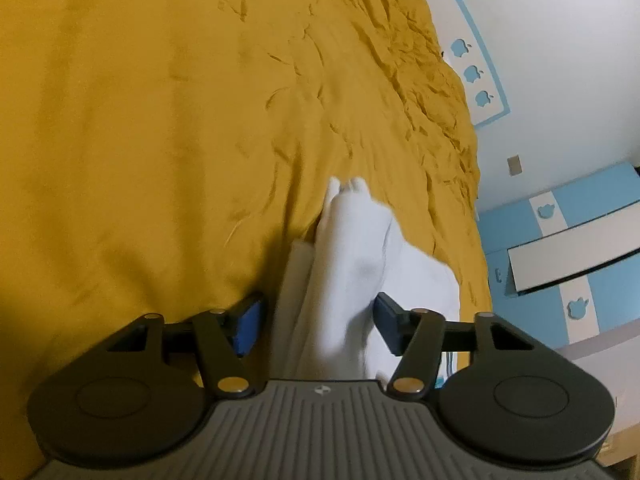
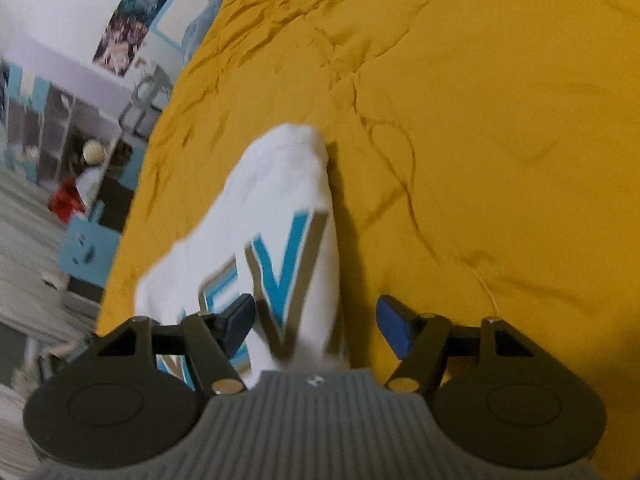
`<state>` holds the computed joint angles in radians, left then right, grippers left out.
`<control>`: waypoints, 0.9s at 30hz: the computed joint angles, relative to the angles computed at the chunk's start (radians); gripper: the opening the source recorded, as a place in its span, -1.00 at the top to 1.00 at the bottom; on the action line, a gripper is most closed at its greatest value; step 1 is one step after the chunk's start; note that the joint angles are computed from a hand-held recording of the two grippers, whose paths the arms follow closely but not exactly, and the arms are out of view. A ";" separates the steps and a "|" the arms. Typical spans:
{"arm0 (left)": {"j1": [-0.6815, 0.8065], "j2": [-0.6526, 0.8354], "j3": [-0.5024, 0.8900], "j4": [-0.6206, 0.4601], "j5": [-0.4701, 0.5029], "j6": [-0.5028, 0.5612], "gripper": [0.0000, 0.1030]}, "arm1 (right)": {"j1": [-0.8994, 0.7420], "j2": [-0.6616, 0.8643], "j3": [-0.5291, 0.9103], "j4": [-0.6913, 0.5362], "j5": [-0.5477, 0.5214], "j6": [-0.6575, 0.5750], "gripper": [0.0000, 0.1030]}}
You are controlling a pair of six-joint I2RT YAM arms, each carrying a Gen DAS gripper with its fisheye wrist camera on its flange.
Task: Fold small clothes
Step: 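Grasp the folded sweatshirt bundle with both grippers and lift it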
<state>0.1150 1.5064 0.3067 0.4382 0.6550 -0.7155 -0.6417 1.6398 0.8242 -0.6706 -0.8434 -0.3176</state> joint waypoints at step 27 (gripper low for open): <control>-0.560 -1.035 0.025 -0.697 -0.756 -0.111 0.57 | -0.034 -0.400 0.045 -0.212 -0.228 -0.066 0.85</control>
<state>-0.4454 0.4719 0.3320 -0.2590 -0.1013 -0.8261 -0.6753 1.2398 0.8693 -0.8823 -1.0714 -0.3838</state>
